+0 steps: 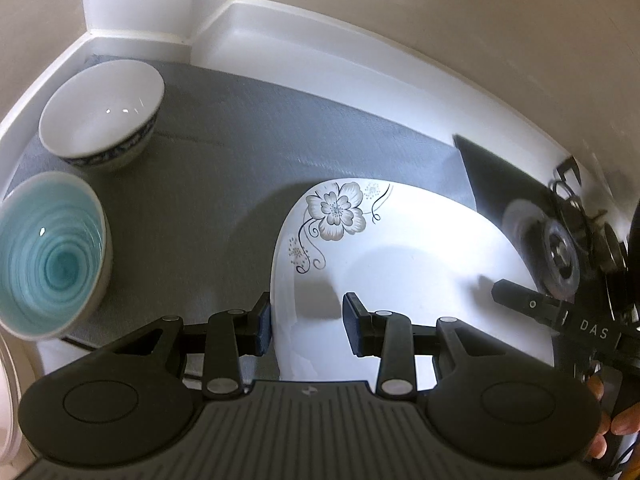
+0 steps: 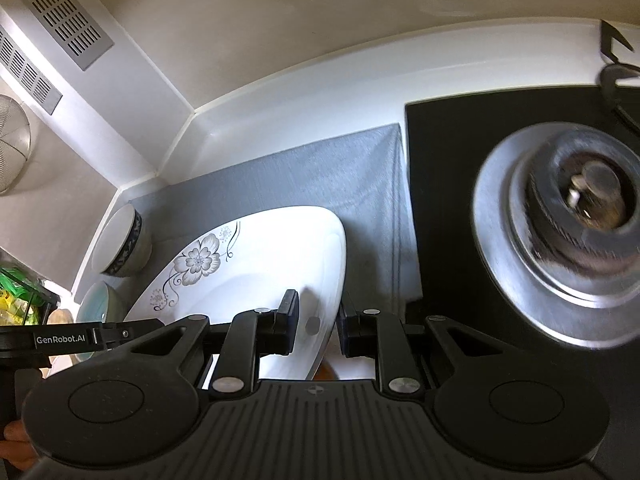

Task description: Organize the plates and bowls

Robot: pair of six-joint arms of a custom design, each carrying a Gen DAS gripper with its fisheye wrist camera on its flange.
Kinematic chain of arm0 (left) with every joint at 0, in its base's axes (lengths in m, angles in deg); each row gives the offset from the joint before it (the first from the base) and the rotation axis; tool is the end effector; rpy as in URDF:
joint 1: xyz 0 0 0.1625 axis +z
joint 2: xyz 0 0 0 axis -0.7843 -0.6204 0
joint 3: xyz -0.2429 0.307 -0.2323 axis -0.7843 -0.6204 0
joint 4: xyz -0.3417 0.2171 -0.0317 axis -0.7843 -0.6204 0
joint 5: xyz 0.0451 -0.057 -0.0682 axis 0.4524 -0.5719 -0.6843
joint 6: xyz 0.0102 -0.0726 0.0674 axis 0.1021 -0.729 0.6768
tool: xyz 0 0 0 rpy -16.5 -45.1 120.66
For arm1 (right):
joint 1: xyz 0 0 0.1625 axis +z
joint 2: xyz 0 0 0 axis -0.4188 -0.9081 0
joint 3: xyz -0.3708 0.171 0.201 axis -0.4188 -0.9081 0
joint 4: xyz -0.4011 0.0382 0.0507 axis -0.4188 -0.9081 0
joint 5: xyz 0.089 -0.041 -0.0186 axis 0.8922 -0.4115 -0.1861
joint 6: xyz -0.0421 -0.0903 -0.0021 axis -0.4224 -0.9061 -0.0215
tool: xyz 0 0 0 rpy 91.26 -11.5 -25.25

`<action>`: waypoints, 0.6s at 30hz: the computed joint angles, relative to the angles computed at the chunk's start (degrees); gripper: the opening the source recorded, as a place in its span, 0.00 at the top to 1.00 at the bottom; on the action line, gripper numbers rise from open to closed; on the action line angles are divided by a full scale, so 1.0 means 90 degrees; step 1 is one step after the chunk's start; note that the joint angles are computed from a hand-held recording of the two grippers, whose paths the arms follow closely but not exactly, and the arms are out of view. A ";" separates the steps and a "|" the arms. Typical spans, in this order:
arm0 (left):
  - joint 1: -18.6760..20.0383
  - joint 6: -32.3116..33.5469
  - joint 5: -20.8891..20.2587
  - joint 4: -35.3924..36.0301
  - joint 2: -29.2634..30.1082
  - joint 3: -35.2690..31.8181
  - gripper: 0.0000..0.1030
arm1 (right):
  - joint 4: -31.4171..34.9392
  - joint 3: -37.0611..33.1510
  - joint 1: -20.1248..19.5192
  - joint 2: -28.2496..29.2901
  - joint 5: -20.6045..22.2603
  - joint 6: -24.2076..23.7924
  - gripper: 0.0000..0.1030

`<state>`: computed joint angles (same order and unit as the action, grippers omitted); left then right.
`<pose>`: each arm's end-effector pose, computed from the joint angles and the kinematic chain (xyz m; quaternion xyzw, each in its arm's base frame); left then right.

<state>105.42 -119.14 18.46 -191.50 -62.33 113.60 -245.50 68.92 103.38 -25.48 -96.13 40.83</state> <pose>-0.2578 -0.6863 0.0134 0.0000 0.9384 -0.2232 0.2638 -0.0219 -0.7409 0.2655 0.1179 -0.9513 0.2530 0.1310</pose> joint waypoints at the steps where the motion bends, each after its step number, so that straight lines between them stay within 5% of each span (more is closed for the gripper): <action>1: 0.0004 0.0044 -0.0008 0.0007 0.0021 -0.0027 0.61 | -0.0037 0.0077 -0.0021 -0.0046 0.0005 0.0021 0.79; 18: 0.0325 0.0583 -0.0366 0.0594 0.0517 -0.0911 0.61 | -0.0421 0.0803 -0.0192 -0.0431 -0.0176 -0.0057 0.79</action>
<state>108.34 -113.89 15.16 -186.16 -57.68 105.40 -249.29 76.15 101.66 -29.36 -97.71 40.31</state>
